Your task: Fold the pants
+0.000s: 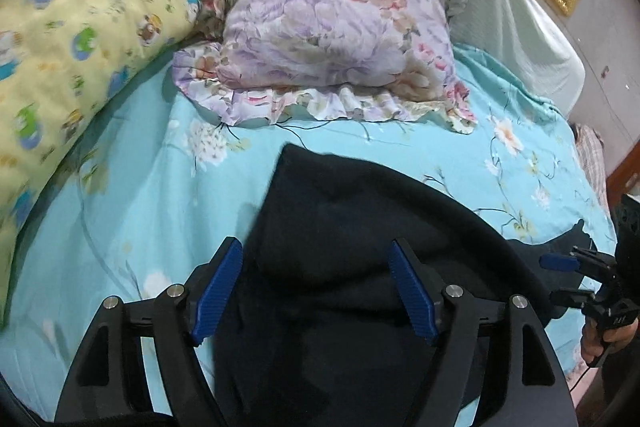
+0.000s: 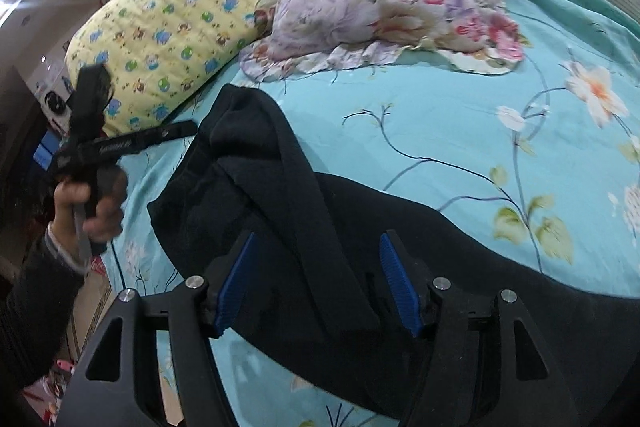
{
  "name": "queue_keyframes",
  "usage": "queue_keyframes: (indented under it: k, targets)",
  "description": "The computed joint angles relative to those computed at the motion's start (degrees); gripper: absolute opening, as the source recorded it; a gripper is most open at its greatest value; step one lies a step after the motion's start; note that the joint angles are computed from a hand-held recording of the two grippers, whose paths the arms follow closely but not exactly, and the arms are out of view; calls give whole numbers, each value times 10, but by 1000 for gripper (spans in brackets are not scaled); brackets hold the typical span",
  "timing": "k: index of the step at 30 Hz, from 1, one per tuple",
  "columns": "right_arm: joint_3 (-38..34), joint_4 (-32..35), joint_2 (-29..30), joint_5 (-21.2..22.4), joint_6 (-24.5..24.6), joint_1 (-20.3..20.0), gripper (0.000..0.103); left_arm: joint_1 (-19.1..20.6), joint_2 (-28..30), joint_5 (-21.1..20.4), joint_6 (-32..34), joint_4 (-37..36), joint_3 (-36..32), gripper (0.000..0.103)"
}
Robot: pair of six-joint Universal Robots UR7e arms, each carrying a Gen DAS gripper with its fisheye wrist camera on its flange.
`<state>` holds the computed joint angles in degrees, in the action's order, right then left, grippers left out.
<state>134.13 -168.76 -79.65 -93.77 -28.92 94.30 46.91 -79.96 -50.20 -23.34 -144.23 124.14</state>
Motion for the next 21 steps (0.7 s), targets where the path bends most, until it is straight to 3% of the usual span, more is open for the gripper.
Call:
queue_keyframes:
  k: [5, 10, 13, 14, 15, 16, 17, 19, 21]
  targets:
    - [-21, 16, 27, -7, -5, 11, 65, 70, 30, -109, 61, 10, -62, 76]
    - [-38, 18, 52, -14, -2, 17, 65, 103, 57, -150, 77, 25, -98, 75]
    - [-48, 8, 70, -31, 1, 23, 65, 108, 66, -166, 89, 25, -103, 57]
    - [-51, 8, 74, -31, 0, 23, 64, 106, 68, -163, 91, 25, -102, 44]
    - [-52, 8, 76, -26, -1, 22, 59, 101, 67, -155, 96, 19, -98, 30]
    - [-53, 8, 77, -19, -4, 21, 45, 97, 65, -148, 97, 15, -94, 22]
    - [-53, 9, 77, -15, -6, 21, 39, 93, 63, -143, 94, 11, -89, 16]
    - [-52, 3, 77, -11, -10, 22, 18, 84, 53, -133, 92, -5, -76, 12]
    - [-46, -8, 72, -5, -18, 22, 10, 67, 37, -118, 95, -22, -56, 9]
